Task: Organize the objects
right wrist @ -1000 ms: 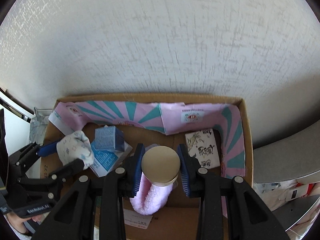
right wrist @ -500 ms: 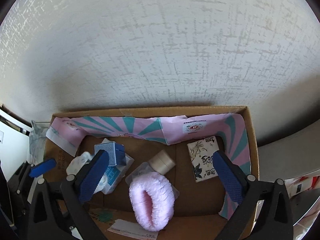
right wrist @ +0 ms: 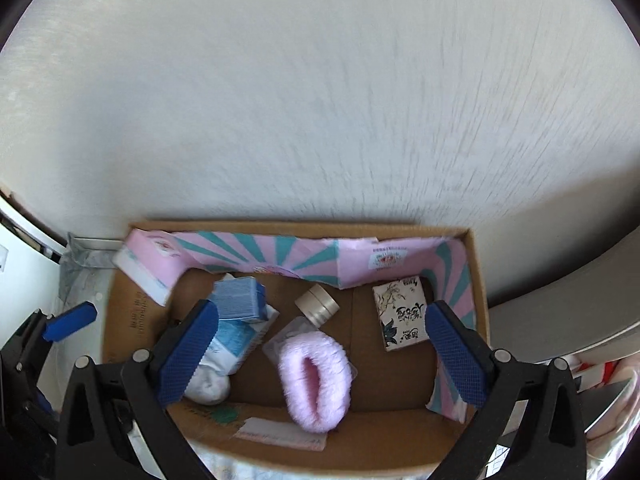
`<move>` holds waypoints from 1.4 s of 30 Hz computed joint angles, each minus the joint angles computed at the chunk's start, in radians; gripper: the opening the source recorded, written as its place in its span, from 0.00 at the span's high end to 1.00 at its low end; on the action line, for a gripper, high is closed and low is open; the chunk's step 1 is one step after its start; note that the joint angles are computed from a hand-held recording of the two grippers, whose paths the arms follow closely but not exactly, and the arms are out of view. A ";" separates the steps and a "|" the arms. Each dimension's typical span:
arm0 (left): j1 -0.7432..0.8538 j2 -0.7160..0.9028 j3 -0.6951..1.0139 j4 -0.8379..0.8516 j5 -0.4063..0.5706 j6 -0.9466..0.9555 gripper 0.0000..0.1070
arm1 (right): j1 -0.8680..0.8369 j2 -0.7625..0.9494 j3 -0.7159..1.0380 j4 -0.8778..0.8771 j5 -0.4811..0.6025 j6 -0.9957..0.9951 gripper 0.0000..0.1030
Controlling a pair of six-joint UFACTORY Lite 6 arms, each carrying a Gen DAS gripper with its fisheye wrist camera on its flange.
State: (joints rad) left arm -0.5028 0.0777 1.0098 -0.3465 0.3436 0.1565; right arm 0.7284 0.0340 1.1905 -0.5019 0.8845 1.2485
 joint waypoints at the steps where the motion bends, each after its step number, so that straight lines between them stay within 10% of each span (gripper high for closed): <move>1: 0.026 -0.054 -0.019 -0.005 0.018 0.009 0.04 | 0.022 -0.009 0.013 -0.013 0.026 0.018 0.00; 20: 0.728 -0.698 -0.192 -0.329 0.491 0.613 0.04 | 0.603 0.359 0.688 -0.201 0.634 0.399 0.00; 30: 0.977 -0.714 -0.219 -0.476 0.691 0.848 0.04 | 0.668 0.487 0.844 -0.216 0.736 0.455 0.00; 42: 1.006 -0.746 -0.238 -0.477 0.679 0.889 0.04 | 0.669 0.528 0.898 -0.236 0.763 0.429 0.00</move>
State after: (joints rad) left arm 0.5033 -0.6688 0.7721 -0.8235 1.0231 1.0456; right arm 1.3978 0.5616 2.0890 -0.7381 1.6477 1.6774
